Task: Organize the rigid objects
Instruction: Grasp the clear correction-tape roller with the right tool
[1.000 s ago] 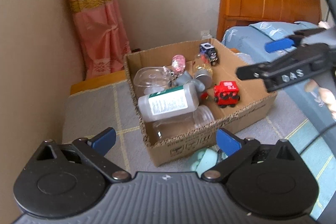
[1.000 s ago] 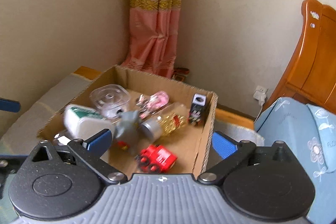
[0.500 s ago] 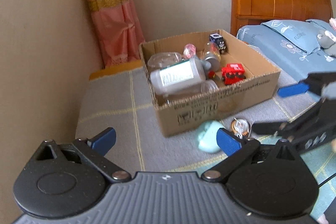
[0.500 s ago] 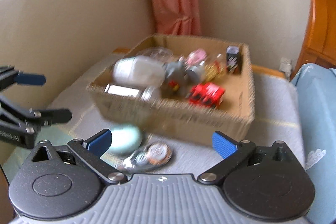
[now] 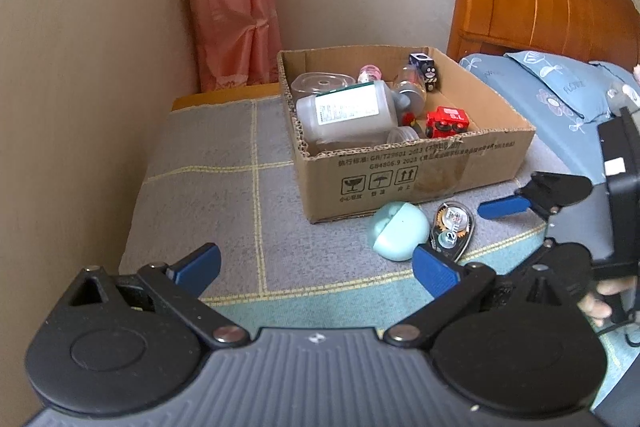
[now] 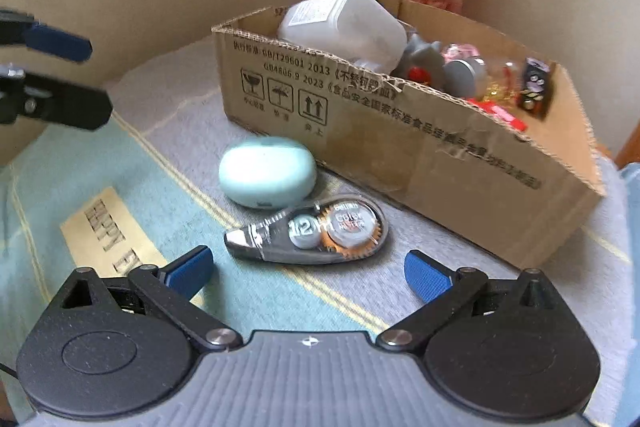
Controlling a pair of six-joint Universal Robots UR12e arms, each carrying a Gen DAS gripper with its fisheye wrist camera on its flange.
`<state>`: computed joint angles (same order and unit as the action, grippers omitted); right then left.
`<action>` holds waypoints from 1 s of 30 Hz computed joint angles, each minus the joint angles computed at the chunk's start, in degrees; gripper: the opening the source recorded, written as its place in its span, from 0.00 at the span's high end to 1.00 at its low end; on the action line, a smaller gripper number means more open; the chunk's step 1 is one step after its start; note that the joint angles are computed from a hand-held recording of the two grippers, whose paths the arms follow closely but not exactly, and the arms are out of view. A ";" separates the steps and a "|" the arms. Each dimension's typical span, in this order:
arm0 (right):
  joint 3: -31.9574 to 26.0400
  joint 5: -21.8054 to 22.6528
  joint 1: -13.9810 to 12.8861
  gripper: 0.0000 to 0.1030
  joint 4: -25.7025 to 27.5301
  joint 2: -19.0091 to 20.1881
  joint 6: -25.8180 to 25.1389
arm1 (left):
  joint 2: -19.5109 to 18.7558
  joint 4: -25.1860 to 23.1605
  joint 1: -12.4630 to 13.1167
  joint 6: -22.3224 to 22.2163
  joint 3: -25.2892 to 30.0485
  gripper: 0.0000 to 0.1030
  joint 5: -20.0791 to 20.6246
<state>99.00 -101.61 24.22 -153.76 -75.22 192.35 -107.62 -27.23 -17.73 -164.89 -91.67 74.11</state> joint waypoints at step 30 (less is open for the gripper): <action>-0.53 -12.20 2.87 0.10 14.32 -2.85 21.58 | -0.33 -3.11 -1.36 1.42 1.10 0.02 1.77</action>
